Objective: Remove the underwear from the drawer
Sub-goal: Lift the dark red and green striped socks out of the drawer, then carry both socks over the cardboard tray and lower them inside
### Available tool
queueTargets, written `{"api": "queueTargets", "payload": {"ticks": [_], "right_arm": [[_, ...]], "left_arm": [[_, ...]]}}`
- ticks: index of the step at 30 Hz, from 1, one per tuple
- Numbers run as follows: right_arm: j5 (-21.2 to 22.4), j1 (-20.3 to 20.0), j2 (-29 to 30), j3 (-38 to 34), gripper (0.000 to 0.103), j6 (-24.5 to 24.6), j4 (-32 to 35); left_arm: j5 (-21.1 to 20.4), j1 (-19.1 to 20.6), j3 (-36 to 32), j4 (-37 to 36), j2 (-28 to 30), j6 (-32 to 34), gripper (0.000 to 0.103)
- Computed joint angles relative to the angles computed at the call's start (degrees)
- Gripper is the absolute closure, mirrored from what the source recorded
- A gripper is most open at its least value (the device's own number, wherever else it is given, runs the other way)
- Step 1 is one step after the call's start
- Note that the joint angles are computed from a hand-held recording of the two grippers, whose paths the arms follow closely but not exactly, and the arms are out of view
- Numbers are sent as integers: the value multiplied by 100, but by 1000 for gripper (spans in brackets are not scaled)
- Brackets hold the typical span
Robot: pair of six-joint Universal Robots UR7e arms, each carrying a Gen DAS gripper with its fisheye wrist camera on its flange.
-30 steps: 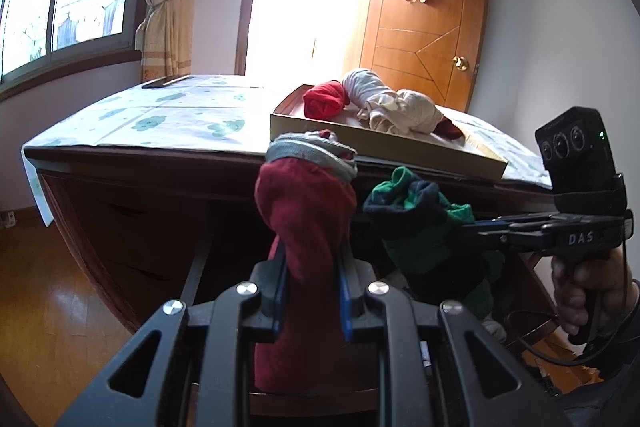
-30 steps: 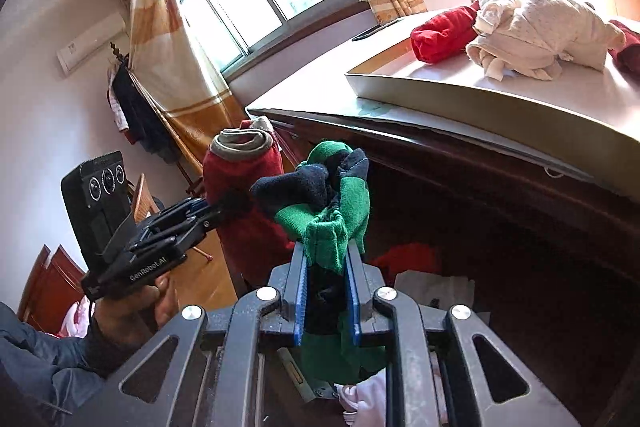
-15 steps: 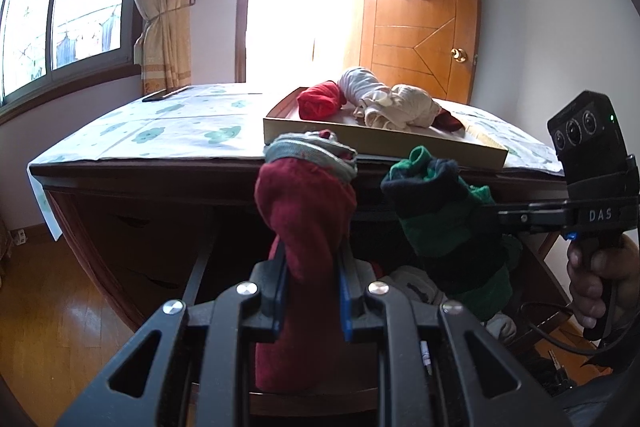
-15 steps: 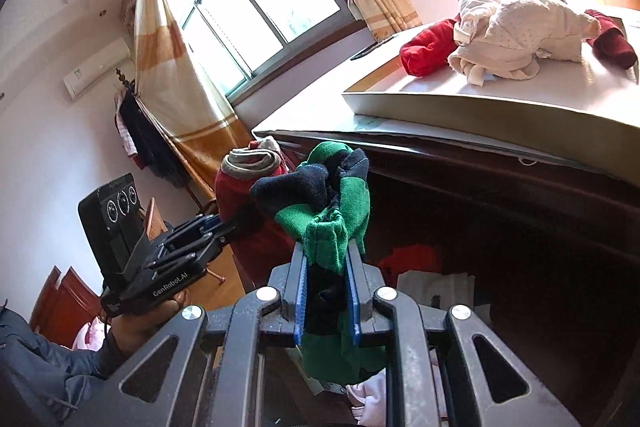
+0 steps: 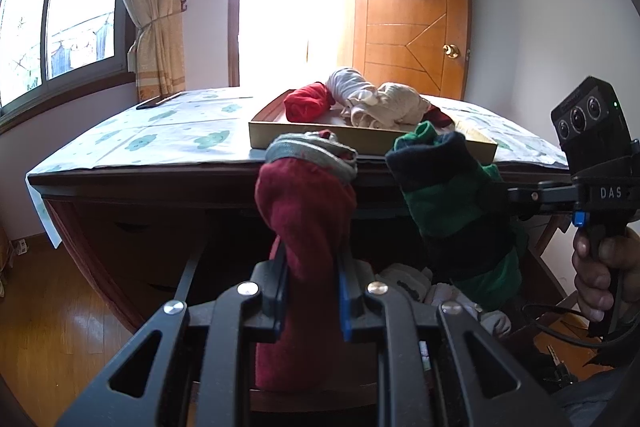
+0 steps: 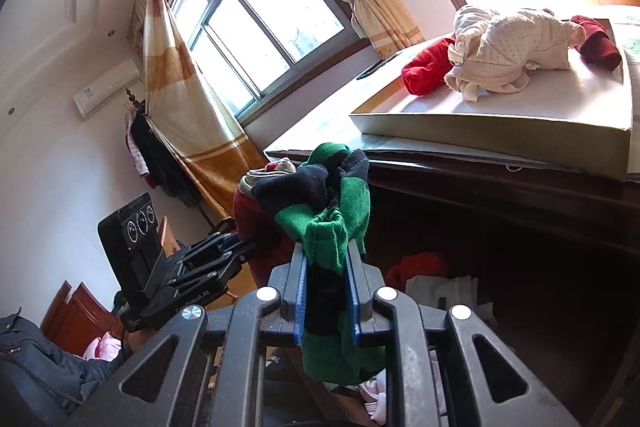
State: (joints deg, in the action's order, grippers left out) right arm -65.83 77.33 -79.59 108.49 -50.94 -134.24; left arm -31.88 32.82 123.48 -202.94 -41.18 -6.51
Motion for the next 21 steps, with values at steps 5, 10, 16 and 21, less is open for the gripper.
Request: {"api": "queueTargets", "payload": {"ticks": [5, 10, 16, 21], "right_arm": [[126, -22, -83, 16, 85, -24, 24], [288, -83, -184, 16, 85, -62, 35], [462, -156, -319, 12, 85, -128, 87], [589, -197, -420, 27, 85, -170, 123]], "left_arm": [[34, -49, -62, 71, 12, 88, 85], [76, -111, -167, 91, 30, 288, 85], [116, -147, -383, 107, 76, 592, 85], [125, -164, -533, 132, 105, 761, 85]]}}
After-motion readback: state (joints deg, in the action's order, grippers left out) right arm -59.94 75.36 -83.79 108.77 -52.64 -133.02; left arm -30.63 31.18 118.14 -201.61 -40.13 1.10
